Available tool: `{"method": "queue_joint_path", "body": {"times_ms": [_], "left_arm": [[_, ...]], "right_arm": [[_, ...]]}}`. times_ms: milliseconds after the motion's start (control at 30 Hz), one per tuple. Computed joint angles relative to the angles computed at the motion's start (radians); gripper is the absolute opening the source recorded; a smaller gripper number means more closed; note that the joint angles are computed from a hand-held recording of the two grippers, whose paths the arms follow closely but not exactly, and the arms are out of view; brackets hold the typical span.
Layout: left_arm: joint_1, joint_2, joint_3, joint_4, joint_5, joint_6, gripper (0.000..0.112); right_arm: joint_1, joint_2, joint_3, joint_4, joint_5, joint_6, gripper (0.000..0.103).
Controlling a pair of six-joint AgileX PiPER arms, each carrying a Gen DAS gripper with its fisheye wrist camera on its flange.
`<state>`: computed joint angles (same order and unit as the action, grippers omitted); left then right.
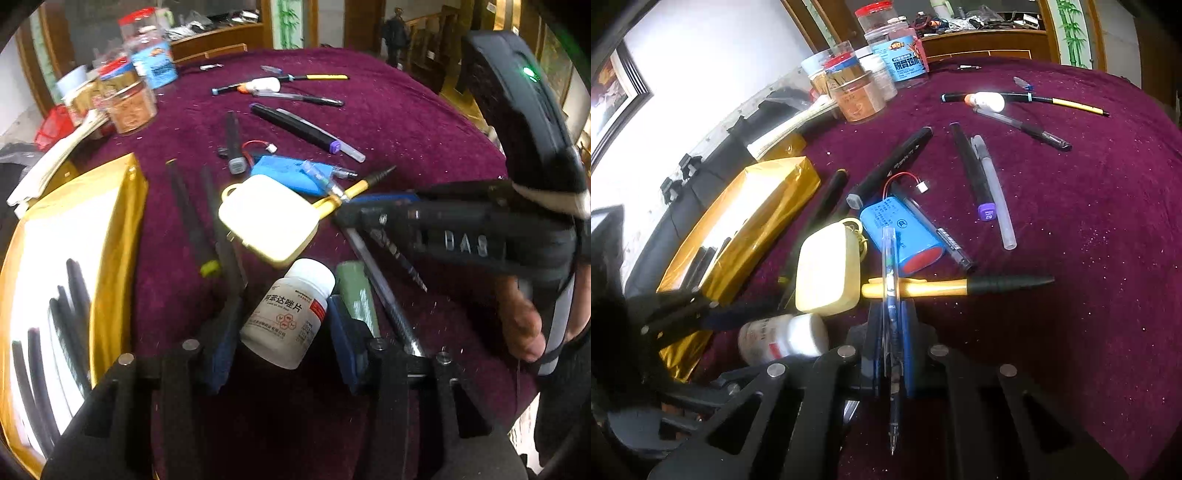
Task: Organize rigid objects
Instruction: 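Place the pill bottle and blue pen into the white tray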
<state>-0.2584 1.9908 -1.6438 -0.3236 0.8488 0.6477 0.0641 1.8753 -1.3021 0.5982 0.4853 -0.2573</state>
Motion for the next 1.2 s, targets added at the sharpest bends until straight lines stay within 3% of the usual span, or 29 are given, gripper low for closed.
{"method": "queue_joint_path", "body": {"times_ms": [100,167,333,533,600,700,767,833,933,1033,1200], "left_arm": [[0.065,-0.056,0.092,-0.115,-0.028,0.046,0.045],[0.134,-0.053,0.095,-0.224,0.034,0.085,0.045],[0.226,-0.058,0.073,-0.320,0.143,0.095,0.045],[0.337,-0.121,0.080,-0.399,0.183,0.126,0.045],[0.379,-0.121,0.057,-0.415,0.198,0.121,0.045],[0.437,-0.113,0.020,-0.401,0.168,0.092,0.045],[0.467,-0.086,-0.017,-0.370,0.154,0.052,0.045],[0.493,-0.049,-0.054,-0.332,0.139,-0.003,0.045],[0.504,-0.016,-0.073,-0.243,0.082,-0.096,0.045],[0.539,0.043,-0.132,-0.235,0.114,-0.128,0.045],[0.551,0.115,-0.231,-0.206,0.139,-0.167,0.045]], "right_arm": [[-0.001,-0.004,0.009,0.010,-0.012,-0.003,0.008],[0.001,-0.009,0.017,0.015,-0.022,-0.008,0.008],[0.004,-0.019,0.029,0.003,-0.045,0.010,0.008],[0.058,-0.149,0.140,-0.260,-0.132,0.334,0.008],[0.084,-0.200,0.165,-0.216,-0.143,0.322,0.008],[0.135,-0.221,0.133,-0.049,-0.128,0.170,0.008],[0.176,-0.181,0.050,0.067,-0.084,0.067,0.008],[0.222,-0.120,-0.048,0.089,-0.046,0.054,0.008],[0.319,0.042,-0.279,-0.070,0.023,0.213,0.008],[0.380,0.204,-0.503,-0.191,0.120,0.363,0.008],[0.431,0.490,-0.966,-0.345,0.359,0.570,0.008]]}}
